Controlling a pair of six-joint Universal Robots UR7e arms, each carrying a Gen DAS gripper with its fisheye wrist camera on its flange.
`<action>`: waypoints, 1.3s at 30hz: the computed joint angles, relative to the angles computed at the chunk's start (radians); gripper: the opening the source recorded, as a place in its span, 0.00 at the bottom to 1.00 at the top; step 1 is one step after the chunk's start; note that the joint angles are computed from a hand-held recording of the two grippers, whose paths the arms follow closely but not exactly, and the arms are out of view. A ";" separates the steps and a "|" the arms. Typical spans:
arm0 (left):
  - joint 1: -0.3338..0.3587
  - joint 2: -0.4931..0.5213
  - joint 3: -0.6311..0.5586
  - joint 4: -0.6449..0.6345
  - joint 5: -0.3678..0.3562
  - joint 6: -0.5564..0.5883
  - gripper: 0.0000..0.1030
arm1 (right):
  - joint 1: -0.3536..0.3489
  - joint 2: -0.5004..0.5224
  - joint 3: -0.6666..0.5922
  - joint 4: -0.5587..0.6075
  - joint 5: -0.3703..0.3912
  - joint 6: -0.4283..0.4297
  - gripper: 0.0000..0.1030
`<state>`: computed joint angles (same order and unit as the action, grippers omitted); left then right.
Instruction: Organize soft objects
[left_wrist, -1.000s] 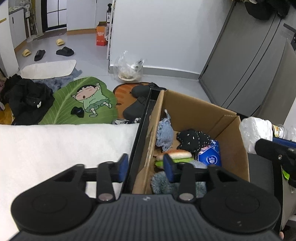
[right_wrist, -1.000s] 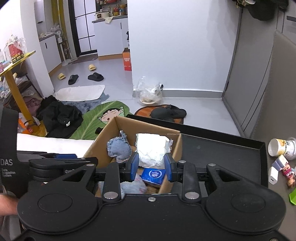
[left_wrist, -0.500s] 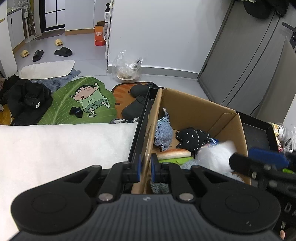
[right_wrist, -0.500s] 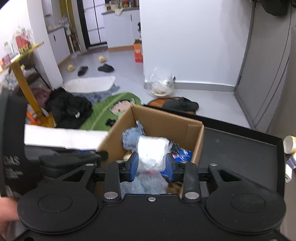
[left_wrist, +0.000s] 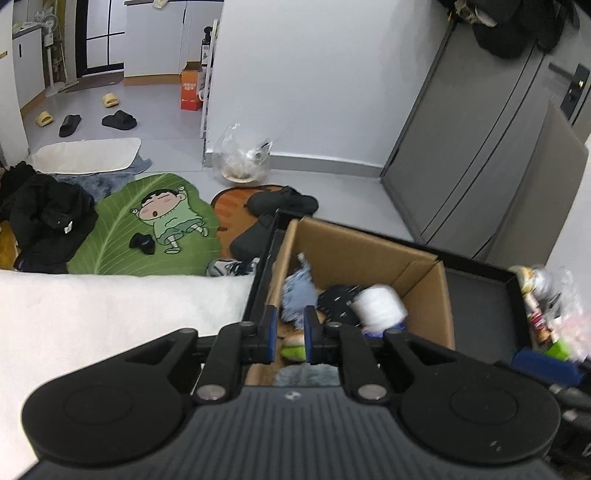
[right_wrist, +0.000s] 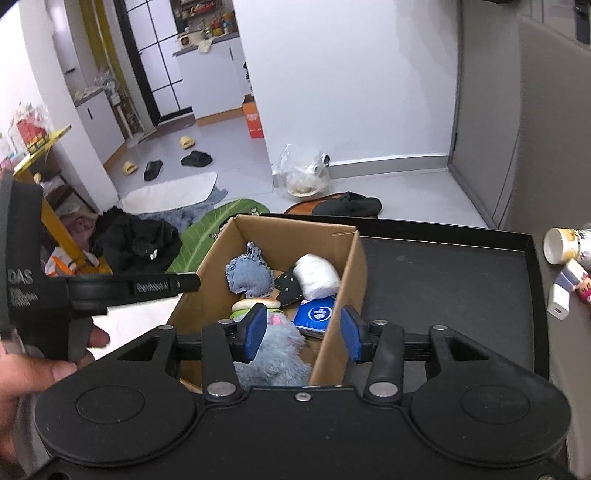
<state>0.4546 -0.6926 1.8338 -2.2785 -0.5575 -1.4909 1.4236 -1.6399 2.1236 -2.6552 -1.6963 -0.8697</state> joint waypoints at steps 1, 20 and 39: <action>-0.004 -0.005 -0.004 0.000 -0.003 -0.002 0.13 | -0.005 -0.004 -0.003 0.006 0.006 0.002 0.45; -0.119 -0.035 -0.148 0.256 -0.021 -0.010 0.58 | -0.087 -0.143 -0.027 0.082 0.088 0.057 0.72; -0.270 -0.018 -0.256 0.574 -0.065 -0.212 0.91 | -0.153 -0.346 -0.012 0.224 0.220 0.042 1.00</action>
<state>0.1841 -0.7104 1.5781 -1.7047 -0.6229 -1.7025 1.2705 -1.9862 2.1118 -2.4309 -1.4761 -0.8280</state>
